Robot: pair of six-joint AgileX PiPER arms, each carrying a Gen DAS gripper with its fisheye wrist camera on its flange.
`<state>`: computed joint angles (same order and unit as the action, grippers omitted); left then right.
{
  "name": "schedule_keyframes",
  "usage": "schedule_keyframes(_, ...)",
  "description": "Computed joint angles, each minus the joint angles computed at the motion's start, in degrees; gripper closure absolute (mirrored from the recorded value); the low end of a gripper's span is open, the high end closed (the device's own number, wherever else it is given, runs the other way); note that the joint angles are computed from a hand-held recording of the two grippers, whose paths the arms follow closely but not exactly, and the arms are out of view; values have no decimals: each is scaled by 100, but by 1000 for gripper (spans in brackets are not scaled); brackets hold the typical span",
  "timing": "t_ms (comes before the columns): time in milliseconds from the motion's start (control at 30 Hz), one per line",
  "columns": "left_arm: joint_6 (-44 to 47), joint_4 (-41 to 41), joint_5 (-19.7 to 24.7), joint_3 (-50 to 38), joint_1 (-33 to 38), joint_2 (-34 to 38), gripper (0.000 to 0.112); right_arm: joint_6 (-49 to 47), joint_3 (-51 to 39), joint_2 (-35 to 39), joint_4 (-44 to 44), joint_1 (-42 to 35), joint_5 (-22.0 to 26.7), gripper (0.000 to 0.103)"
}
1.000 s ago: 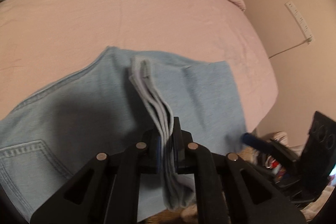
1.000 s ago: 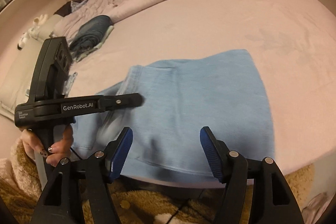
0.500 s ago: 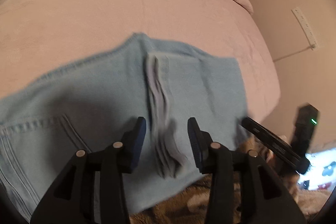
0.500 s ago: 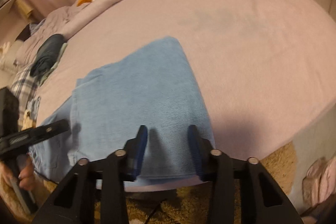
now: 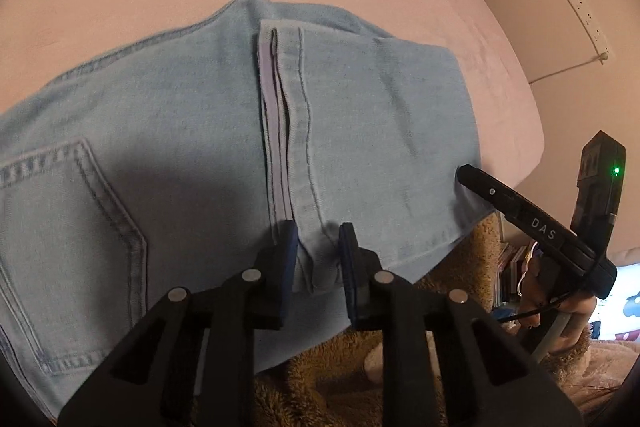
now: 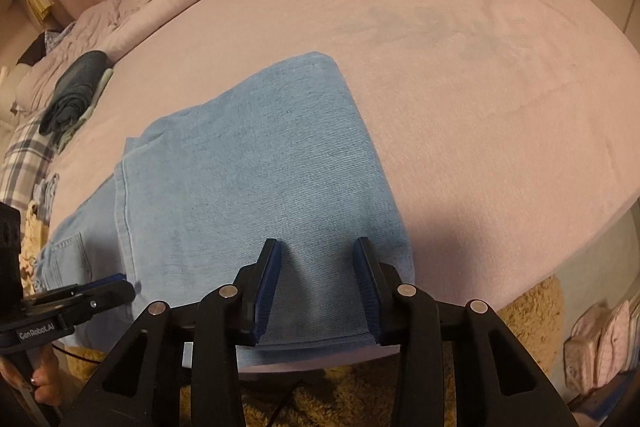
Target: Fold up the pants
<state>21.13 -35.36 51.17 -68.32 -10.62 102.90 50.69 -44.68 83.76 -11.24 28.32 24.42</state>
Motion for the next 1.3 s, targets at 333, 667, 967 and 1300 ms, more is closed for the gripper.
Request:
schedule_keyframes(333,-15,42,167,25,197,-234,65,-20,-33,-181,121,-6,299,65)
schedule_keyframes(667,392,-537,148,101,187,117,47,-135,594,-811,496,-372,369,52)
schedule_keyframes(967,35,-250,181,88,176,15,89,28,714,-651,482,-309,-7,82)
schedule_keyframes(1300,445,-559,513,208,297,38,90,-32,871,-678,439,-467,-63,90)
